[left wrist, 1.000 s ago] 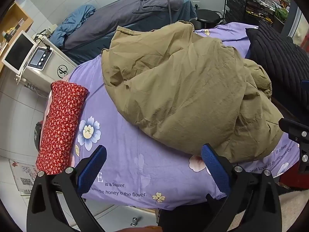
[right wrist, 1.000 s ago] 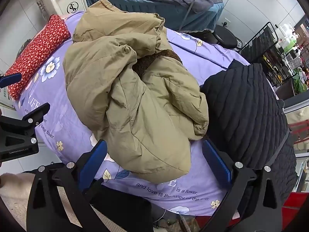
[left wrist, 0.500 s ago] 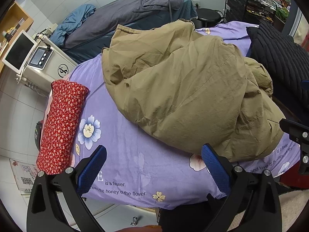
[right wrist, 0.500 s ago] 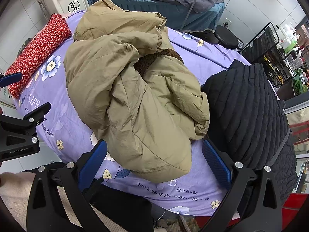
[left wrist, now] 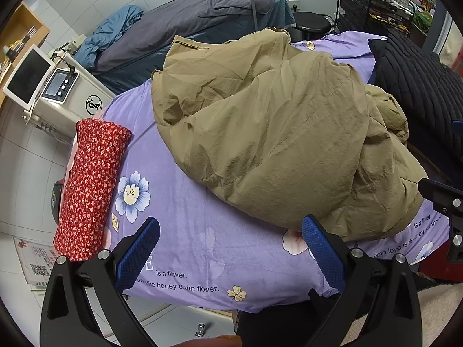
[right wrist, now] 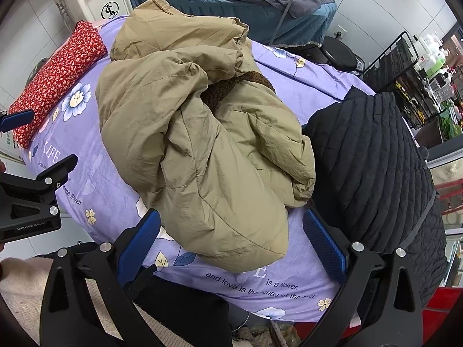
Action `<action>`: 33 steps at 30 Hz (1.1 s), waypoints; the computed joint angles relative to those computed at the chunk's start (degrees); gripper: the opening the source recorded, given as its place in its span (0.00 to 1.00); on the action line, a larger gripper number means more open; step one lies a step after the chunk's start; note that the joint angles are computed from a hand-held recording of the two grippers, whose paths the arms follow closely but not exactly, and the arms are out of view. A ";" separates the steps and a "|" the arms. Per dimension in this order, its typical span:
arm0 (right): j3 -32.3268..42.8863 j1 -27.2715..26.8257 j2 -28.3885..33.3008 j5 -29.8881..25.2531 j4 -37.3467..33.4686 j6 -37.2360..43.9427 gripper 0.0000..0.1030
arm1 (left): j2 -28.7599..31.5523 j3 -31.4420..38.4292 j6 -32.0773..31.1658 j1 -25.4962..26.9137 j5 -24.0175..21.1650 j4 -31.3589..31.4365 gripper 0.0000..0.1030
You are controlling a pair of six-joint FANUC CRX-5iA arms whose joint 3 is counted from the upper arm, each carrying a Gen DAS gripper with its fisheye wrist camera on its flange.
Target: Fold large clothes
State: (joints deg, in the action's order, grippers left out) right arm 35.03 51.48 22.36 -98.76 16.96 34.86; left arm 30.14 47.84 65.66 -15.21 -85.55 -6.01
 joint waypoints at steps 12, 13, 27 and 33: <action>-0.28 0.15 -0.11 0.31 -0.31 -0.21 0.94 | -0.29 -0.41 0.14 -0.10 -0.01 -0.15 0.94; -0.25 0.15 -0.09 0.27 -0.34 -0.26 0.94 | -0.35 -0.52 0.14 -0.12 0.02 -0.15 0.94; -0.54 0.26 -0.26 0.46 -0.52 -0.63 0.94 | -0.54 -0.84 0.14 -0.09 -0.07 -0.13 0.94; -0.41 0.26 -0.15 0.36 -0.51 -0.72 0.94 | -0.48 -0.85 0.19 -0.10 -0.03 -0.07 0.94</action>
State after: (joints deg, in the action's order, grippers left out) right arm 34.62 51.74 22.21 -98.39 16.45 34.13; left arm 29.66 47.00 65.84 -15.32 -85.57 -6.08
